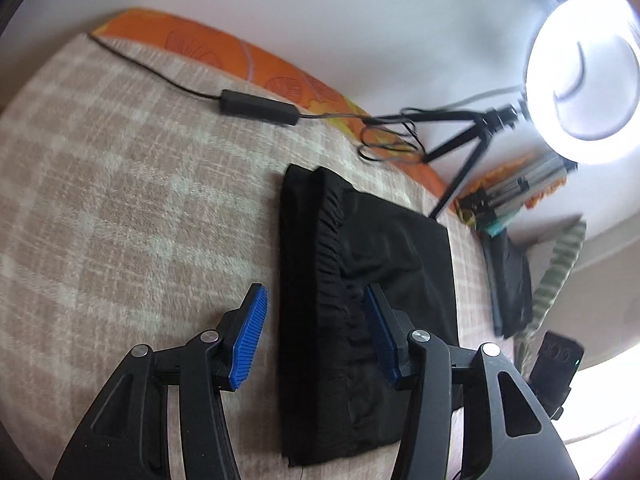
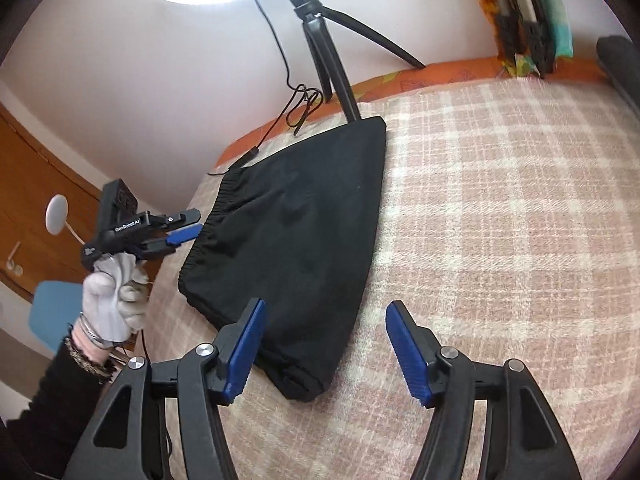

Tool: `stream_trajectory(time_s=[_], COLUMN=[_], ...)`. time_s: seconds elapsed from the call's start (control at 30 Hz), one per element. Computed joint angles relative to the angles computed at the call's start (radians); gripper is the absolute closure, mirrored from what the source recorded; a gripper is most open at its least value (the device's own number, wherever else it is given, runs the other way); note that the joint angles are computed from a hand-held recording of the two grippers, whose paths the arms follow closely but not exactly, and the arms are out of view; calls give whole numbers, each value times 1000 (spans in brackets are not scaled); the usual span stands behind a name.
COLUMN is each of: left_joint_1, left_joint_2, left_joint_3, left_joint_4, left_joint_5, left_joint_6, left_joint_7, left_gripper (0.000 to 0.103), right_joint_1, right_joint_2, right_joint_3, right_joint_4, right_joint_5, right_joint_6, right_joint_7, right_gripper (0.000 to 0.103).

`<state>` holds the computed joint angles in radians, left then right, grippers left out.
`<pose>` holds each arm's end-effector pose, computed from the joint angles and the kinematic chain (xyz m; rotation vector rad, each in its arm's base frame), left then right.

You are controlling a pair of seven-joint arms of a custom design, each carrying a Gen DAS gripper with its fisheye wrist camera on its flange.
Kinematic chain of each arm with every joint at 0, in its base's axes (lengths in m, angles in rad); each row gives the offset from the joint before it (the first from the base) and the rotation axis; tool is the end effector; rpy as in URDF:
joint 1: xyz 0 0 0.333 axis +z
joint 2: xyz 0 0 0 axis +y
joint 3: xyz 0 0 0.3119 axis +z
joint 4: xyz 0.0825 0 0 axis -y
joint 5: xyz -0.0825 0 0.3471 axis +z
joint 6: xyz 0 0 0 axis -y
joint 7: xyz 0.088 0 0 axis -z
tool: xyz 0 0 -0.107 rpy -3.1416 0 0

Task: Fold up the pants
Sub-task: 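Move both open grippers to the folded black pants' edge, then grasp the folded black pants' edge with both grippers and lift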

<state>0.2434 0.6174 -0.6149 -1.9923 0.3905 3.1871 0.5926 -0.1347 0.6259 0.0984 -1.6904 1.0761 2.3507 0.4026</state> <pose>0.5903 -0.2172 0.3085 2.3862 -1.5444 1.1008 0.6573 -0.0197 0.2665 -1.8936 1.3642 0.1599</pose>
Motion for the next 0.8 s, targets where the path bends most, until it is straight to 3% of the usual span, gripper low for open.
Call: stream_trajectory(time_s=[0.13,0.27,0.4,0.6,0.7,0.73,0.8], left_joint_1=[5,6,-40,-258,-304,-309,-347], left_joint_2=[39,72,90,62,61,60,58], left_joint_3=[9,10,46,258,314,324,371], left_joint_4=[32,89,157,269,270,264,257], left_joint_5=[4,14,14,60,57,54,66], left_joint_6=[24,-13,-66,-203,-177,-162,-127], left_joint_7=[-11,3,57,135,158,163,152], left_gripper=[54,54,54,54,54,54,54], right_joint_1=[-21,-17,10,30,46,38,39], right_joint_2=[47,131,248,414,470,481,463], right_joint_3=[4,7,7,29,34,62,60], right_joint_4=[74,224,423,697,792,803,771], right_joint_5=[5,-41,-153,-291,-356,-383,-368], right_joint_6=[-58,-93,-126,-180,-197,-190,-175], right_joint_7=[58,125,225,336,357,352,311], right_gripper=[37,36,34,34,35,35,35])
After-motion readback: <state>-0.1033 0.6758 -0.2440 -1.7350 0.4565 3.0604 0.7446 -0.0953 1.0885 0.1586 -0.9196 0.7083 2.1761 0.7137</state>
